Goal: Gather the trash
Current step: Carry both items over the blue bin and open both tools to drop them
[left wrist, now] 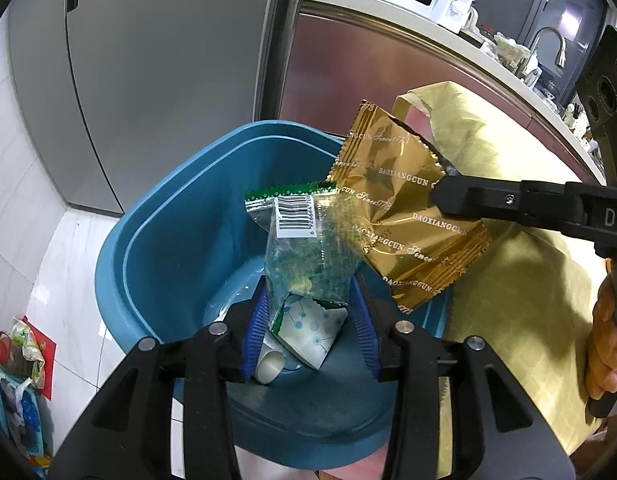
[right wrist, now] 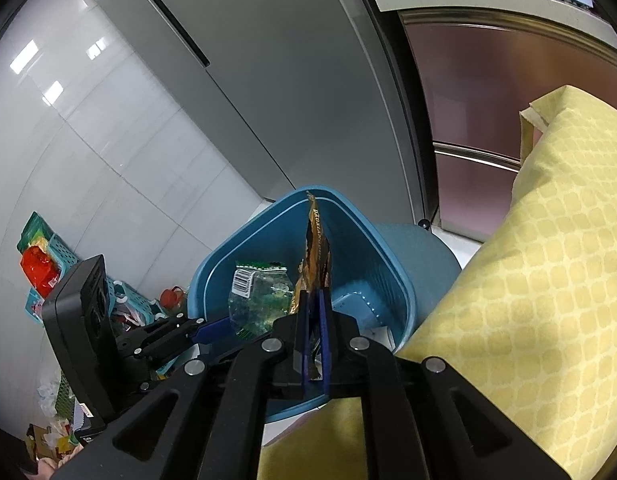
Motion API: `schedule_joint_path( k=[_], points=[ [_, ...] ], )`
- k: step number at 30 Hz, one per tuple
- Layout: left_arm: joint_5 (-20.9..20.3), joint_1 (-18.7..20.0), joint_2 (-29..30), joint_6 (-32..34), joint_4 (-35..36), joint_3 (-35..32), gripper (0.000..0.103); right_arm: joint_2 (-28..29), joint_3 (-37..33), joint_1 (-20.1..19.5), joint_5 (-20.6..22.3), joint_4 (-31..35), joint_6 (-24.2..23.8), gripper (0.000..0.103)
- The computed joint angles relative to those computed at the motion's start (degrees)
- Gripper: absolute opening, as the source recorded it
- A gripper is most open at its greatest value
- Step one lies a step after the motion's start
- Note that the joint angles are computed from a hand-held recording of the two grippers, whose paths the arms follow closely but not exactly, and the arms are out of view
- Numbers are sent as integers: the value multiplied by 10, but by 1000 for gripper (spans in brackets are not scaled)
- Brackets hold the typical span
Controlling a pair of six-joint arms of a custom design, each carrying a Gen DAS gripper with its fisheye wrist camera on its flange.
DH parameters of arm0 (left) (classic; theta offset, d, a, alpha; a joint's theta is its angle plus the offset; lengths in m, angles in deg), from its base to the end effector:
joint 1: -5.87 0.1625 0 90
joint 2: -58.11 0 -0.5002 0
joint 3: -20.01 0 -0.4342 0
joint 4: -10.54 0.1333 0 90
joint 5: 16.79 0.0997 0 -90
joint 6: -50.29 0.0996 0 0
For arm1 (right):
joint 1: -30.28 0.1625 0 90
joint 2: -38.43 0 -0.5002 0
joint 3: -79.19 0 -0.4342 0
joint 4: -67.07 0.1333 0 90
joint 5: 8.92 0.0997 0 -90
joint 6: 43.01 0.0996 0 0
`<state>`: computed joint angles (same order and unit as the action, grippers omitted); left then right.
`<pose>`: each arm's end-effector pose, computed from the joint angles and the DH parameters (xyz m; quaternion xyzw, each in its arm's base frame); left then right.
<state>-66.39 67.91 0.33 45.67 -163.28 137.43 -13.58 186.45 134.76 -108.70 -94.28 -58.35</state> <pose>-0.1104 -0.6299 0.1827 0.1148 0.9133 -0.2834 0.2689 0.2823 -0.6277 0.1333 0.2423 -0.9564 0.1389 0.0854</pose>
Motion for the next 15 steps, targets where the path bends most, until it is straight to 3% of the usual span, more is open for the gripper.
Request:
schedule_joint_path(
  k=[9, 15],
  points=[
    [10, 4, 11, -9, 0, -9, 48, -3, 5, -2, 0, -7, 4, 9],
    [17, -1, 8, -13, -20, 0, 48, -6, 10, -7, 6, -22, 3, 23]
  ],
)
